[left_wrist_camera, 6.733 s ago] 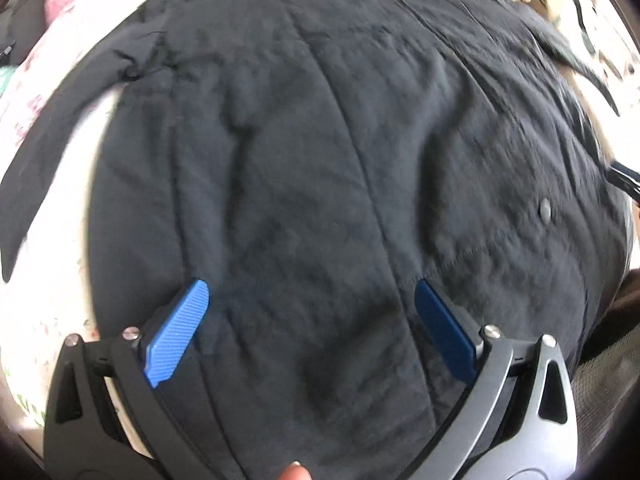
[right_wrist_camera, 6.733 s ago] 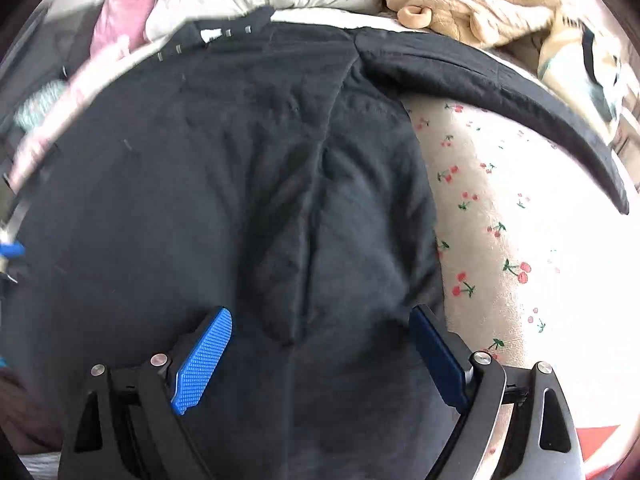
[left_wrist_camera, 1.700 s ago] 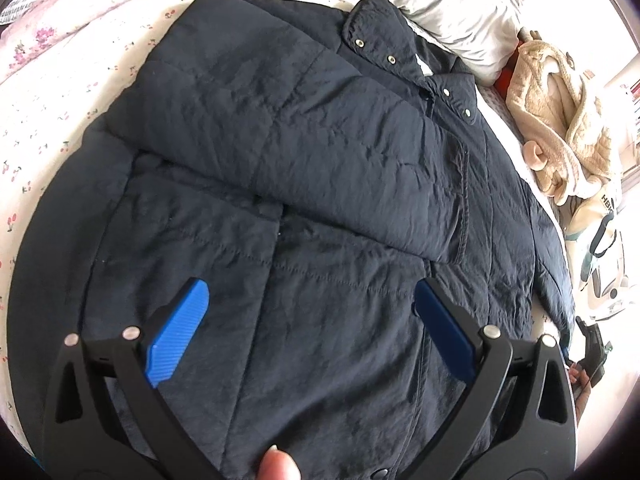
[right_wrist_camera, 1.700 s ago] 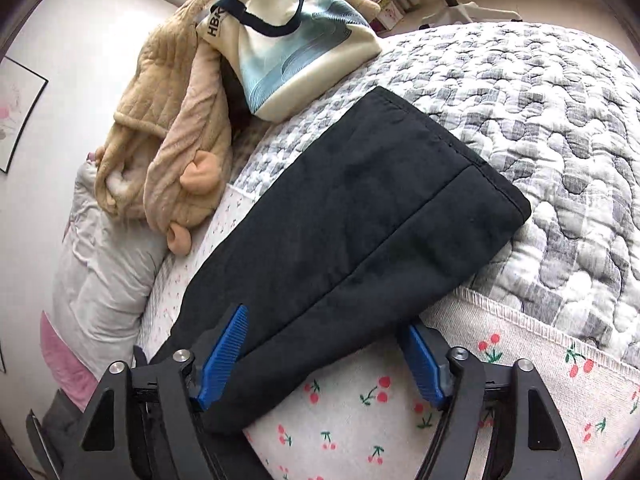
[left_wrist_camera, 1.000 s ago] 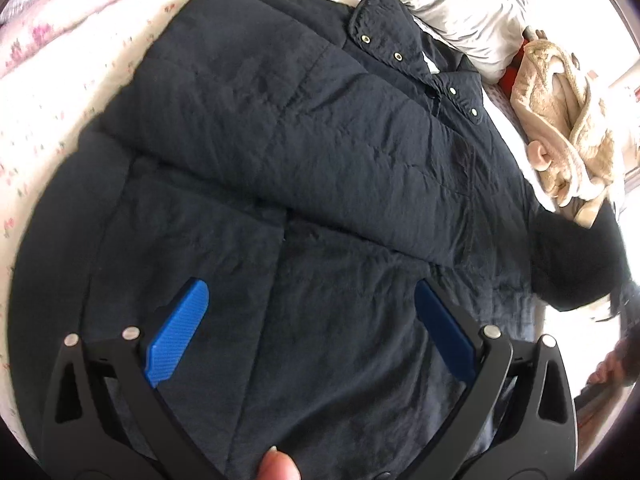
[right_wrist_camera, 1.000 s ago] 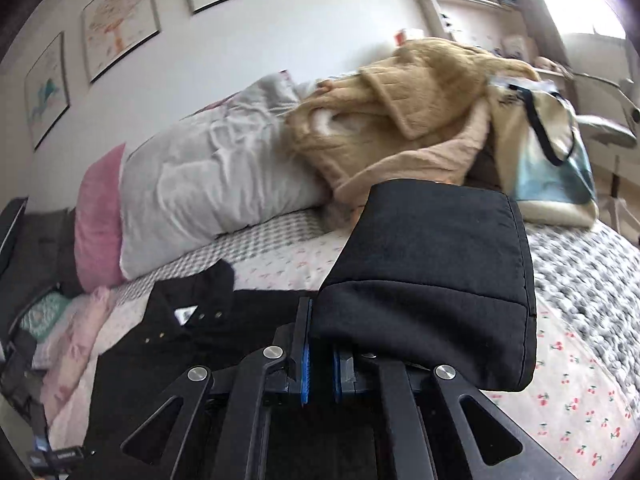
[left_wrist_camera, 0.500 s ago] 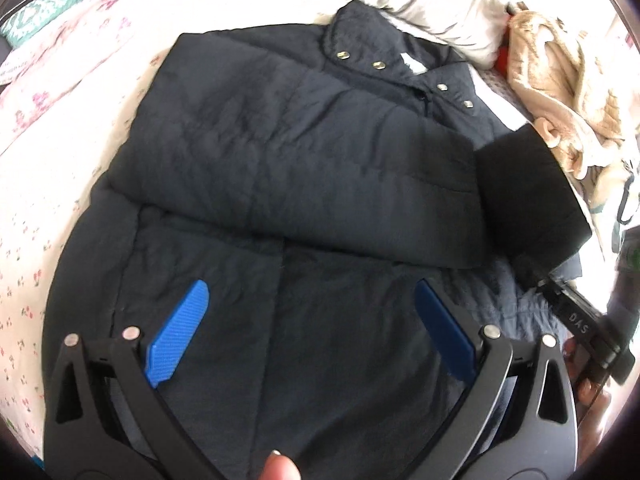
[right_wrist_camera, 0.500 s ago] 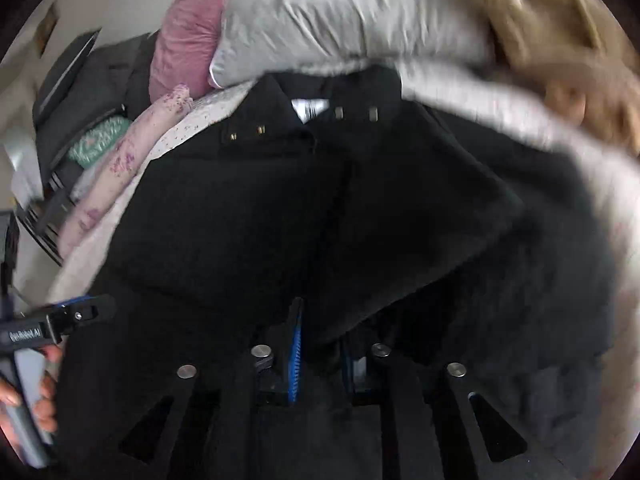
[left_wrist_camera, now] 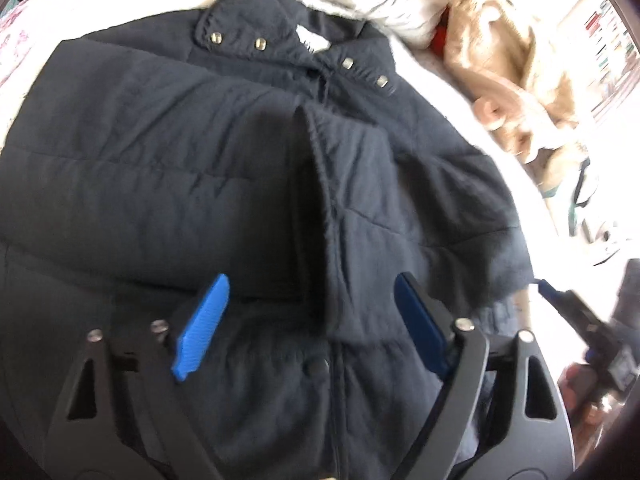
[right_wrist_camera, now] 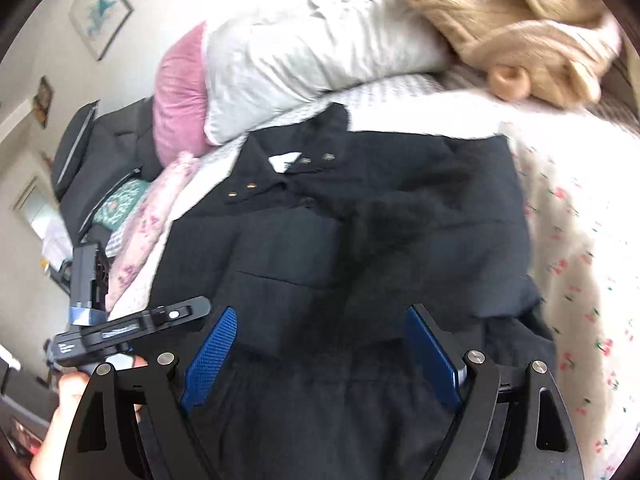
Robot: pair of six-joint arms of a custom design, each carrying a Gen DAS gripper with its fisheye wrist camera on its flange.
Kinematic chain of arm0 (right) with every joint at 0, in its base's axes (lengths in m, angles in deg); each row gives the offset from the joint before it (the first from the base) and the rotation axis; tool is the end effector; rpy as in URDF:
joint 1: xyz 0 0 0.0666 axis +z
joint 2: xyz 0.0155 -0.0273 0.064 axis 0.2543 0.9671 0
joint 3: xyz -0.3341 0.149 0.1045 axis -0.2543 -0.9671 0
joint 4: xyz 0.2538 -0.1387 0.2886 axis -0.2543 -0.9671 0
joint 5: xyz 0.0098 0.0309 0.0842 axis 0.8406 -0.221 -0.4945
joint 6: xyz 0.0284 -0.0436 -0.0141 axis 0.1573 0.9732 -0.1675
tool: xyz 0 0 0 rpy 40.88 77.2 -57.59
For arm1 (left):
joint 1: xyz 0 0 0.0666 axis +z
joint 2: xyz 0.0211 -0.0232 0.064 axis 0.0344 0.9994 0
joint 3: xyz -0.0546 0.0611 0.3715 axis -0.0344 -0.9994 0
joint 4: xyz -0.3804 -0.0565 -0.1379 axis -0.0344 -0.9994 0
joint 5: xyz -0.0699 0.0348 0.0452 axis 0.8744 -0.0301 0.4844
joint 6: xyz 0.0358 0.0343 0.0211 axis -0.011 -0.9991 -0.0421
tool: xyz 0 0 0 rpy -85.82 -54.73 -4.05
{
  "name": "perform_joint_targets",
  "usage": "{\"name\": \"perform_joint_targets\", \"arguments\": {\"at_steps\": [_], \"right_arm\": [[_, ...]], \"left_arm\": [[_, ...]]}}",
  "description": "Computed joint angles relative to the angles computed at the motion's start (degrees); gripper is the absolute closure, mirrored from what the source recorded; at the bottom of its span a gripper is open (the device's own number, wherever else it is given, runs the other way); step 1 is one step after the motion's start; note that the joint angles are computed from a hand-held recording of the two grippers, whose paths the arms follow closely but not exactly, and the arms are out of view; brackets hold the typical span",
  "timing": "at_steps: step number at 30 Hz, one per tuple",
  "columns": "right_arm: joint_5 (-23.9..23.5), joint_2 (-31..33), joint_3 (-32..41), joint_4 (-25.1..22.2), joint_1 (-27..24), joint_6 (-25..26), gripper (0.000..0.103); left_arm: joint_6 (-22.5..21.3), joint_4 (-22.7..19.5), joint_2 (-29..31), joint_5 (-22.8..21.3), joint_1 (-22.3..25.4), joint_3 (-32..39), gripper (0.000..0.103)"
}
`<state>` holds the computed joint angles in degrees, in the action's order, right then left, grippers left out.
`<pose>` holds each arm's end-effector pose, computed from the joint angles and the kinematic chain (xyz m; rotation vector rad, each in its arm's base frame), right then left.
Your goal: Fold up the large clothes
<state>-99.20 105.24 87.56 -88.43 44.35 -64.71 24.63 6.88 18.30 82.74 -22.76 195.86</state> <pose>0.5571 0.3302 0.5641 -0.5223 2.3883 0.7690 0.4811 -0.2190 0.5313 -0.6093 2.5329 -0.3957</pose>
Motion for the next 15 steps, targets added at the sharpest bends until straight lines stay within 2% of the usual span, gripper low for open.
{"name": "perform_joint_targets", "arguments": {"at_steps": [1, 2, 4, 5, 7, 9, 12, 13, 14, 15], "right_arm": [[0.4, 0.0, 0.2, -0.2, -0.4, -0.2, 0.016], [1.2, -0.3, -0.3, 0.2, -0.8, -0.6, 0.016], [3.5, -0.5, -0.3, 0.7, -1.4, -1.0, 0.016], [5.1, -0.4, 0.0, 0.9, -1.6, -1.0, 0.016], [7.8, -0.4, 0.4, 1.4, -2.1, -1.2, 0.016], [9.8, -1.0, -0.3, 2.2, -2.8, -1.6, 0.016], [11.1, -1.1, -0.6, 3.0, -3.9, -2.9, 0.016], [11.3, -1.3, -1.0, 3.4, -4.3, -3.8, 0.016], [11.6, -1.2, -1.0, 3.5, -4.7, -4.7, 0.016], [12.0, -1.0, -1.0, 3.5, -4.9, -5.4, 0.016]], "left_arm": [[0.6, 0.5, 0.8, 1.2, 0.2, 0.1, 0.038], [1.2, 0.8, 1.4, 2.1, 0.3, 0.3, 0.055], [1.5, 1.0, 2.6, 3.3, 0.3, 1.0, 0.076], [1.3, 0.6, 3.4, 2.9, 0.1, 2.1, 0.093], [0.7, 2.0, 3.1, 1.1, -0.4, 2.7, 0.094], [-0.7, 7.5, -0.3, -3.4, -1.4, 0.5, 0.094], [-0.9, 9.9, -3.9, -10.7, -1.7, -1.9, 0.094], [-0.6, 8.9, -4.4, -13.5, -1.4, -2.2, 0.093], [0.5, 5.6, -4.0, -16.3, -0.8, -1.5, 0.084], [2.7, -0.5, -2.4, -19.3, -0.2, 0.4, 0.077]]}}
